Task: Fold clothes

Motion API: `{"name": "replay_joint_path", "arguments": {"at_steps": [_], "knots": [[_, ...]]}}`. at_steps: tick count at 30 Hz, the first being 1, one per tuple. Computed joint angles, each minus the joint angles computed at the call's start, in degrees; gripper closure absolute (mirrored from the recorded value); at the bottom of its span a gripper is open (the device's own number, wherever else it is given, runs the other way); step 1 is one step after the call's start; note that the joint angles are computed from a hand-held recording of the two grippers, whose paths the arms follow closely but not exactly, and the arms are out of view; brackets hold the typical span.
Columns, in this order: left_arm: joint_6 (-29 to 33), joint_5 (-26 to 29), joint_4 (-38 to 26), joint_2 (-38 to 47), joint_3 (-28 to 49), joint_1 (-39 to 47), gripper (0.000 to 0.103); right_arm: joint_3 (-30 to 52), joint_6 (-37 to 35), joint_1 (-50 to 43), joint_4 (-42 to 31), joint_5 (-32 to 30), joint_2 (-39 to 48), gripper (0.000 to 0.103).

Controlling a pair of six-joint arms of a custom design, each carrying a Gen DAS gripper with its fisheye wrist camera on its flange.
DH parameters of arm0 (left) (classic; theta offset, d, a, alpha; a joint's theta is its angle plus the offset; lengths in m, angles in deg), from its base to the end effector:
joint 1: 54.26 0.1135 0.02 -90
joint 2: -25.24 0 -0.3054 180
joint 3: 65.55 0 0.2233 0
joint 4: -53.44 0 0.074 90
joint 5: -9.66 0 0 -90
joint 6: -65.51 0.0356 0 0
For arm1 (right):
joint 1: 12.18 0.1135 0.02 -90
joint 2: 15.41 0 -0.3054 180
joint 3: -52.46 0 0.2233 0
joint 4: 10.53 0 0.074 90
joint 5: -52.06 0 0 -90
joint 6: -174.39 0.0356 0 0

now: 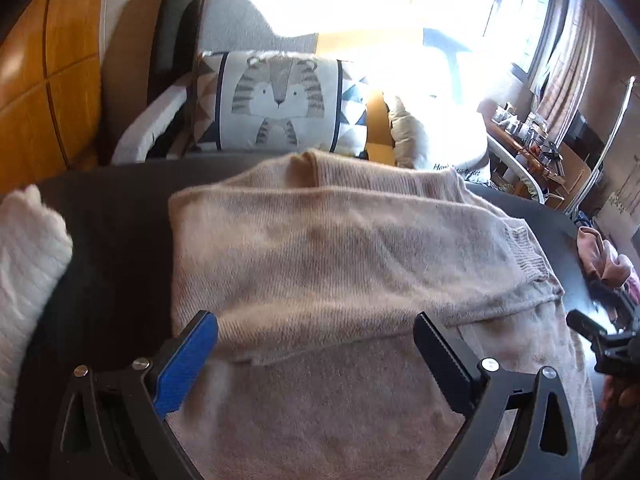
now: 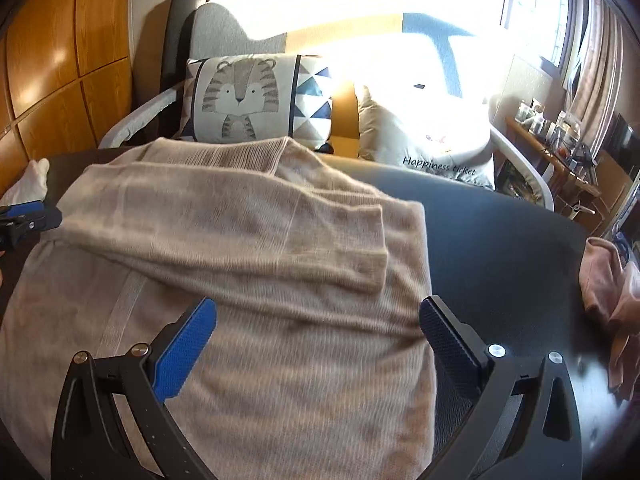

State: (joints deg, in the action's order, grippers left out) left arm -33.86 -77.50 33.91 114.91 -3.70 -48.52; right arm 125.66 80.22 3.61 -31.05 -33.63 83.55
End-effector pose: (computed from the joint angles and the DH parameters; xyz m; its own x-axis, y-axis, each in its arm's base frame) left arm 0.2887 0.0272 0.2341 -0.7112 -0.2349 -0.6625 -0.1848 0.9718 -0.1463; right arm 0.3321 0.0911 0.2390 -0.6775 -0.2669 -0.6854 -0.2713 0.9568 -0.1044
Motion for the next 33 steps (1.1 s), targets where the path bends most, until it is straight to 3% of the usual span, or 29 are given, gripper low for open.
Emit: {"name": "replay_joint_path", "arguments": {"at_steps": [5, 8, 9, 12, 23, 26, 28, 33], "knots": [[3.2, -5.7, 0.6, 6.6, 5.3, -0.2, 0.002, 10.1, 2.1, -0.4, -4.6, -3.1, 10.1, 0.000], [4.0, -6.7, 1.1, 10.8, 4.7, 1.2, 0.003, 10.7, 1.9, -1.5, -7.3, -5.3, 14.0, 0.000], [4.2, -6.8, 1.4, 12.0, 4.4, 1.7, 0.002, 8.3, 1.8, -2.4, -4.9, -7.3, 13.4, 0.000], [3.2, -2.6, 5.3, 10.8, 0.8, 4.0, 0.002, 5.7, 0.3, -3.9, -2.9, -9.7, 12.4, 0.000], [2.3, -3.2, 4.1, 15.7, 6.4, 3.8, 0.000, 12.4, -0.2, -4.3, -4.5, -8.9, 17.5, 0.000], [1.9, -3.4, 1.9, 15.1, 7.3, 3.6, 0.000, 12.7, -0.3, -3.8, -6.9, -6.6, 16.0, 0.000], [1.6, -2.8, -0.2, 12.2, 6.3, 3.5, 0.006, 10.1, 0.0, -3.1, -6.9, -3.6, 12.3, 0.000], [3.4, -0.7, -2.4, 0.7, -1.4, 0.6, 0.007, 0.3, 0.1, -2.3, -7.1, -8.1, 1.7, 0.000]]}}
